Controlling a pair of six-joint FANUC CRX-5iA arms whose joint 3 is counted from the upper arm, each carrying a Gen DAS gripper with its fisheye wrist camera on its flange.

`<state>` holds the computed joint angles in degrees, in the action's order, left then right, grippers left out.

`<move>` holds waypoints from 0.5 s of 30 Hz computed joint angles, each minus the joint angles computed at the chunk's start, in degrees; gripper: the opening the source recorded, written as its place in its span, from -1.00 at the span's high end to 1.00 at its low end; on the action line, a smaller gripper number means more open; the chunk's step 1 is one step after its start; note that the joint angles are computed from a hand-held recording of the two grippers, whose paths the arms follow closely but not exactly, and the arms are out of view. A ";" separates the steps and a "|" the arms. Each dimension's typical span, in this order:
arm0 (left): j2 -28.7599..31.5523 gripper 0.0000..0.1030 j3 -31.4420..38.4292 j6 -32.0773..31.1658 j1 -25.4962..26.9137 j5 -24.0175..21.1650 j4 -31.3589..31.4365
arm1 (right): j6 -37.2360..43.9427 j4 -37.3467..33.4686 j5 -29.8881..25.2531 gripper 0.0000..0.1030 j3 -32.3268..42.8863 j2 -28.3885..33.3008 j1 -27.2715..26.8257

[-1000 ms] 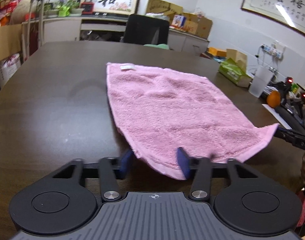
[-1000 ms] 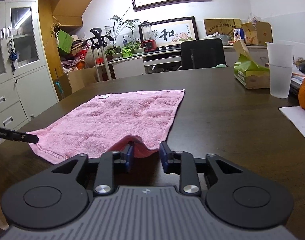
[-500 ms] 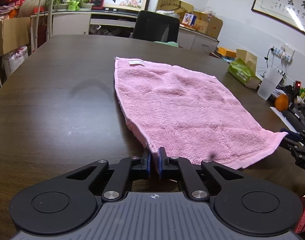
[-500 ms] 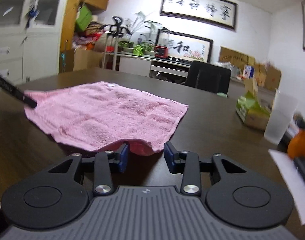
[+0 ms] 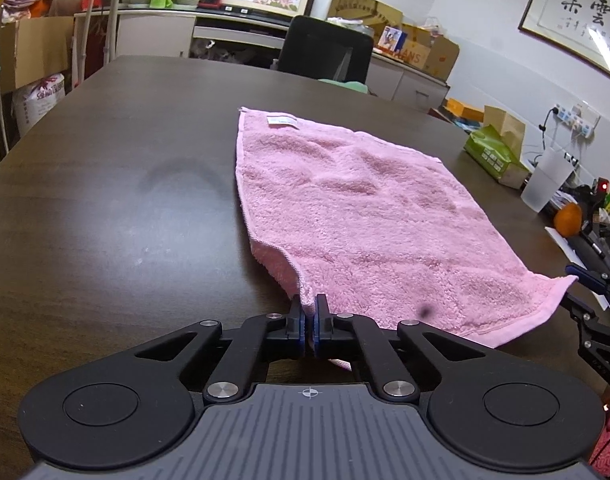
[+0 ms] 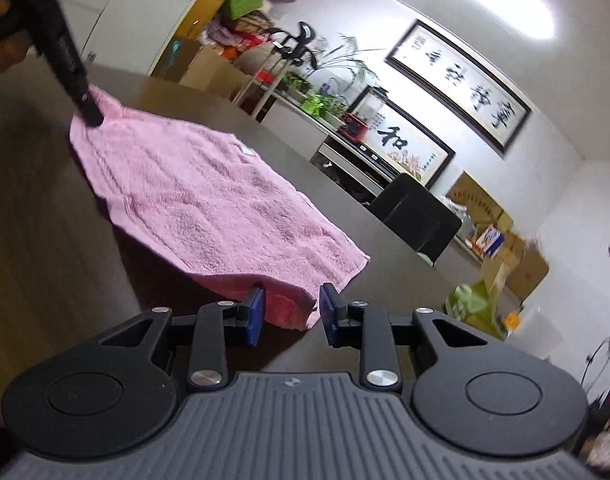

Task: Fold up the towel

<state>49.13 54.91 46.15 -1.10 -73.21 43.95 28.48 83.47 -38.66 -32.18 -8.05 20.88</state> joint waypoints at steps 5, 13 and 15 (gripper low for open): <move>0.73 0.95 1.70 1.00 0.00 -0.94 -0.78 | 11.56 -2.64 -1.18 0.44 0.48 0.40 1.61; 3.58 0.94 6.48 4.88 0.28 -3.76 -0.37 | 17.59 -10.99 -4.89 0.90 2.61 1.02 4.46; 4.04 0.94 7.22 5.76 0.31 -4.18 -0.20 | 15.31 -12.30 -4.20 0.90 2.51 0.47 4.16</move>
<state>53.17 62.13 51.91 -0.78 -77.39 43.74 43.79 71.17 -42.86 -29.68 -7.57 25.04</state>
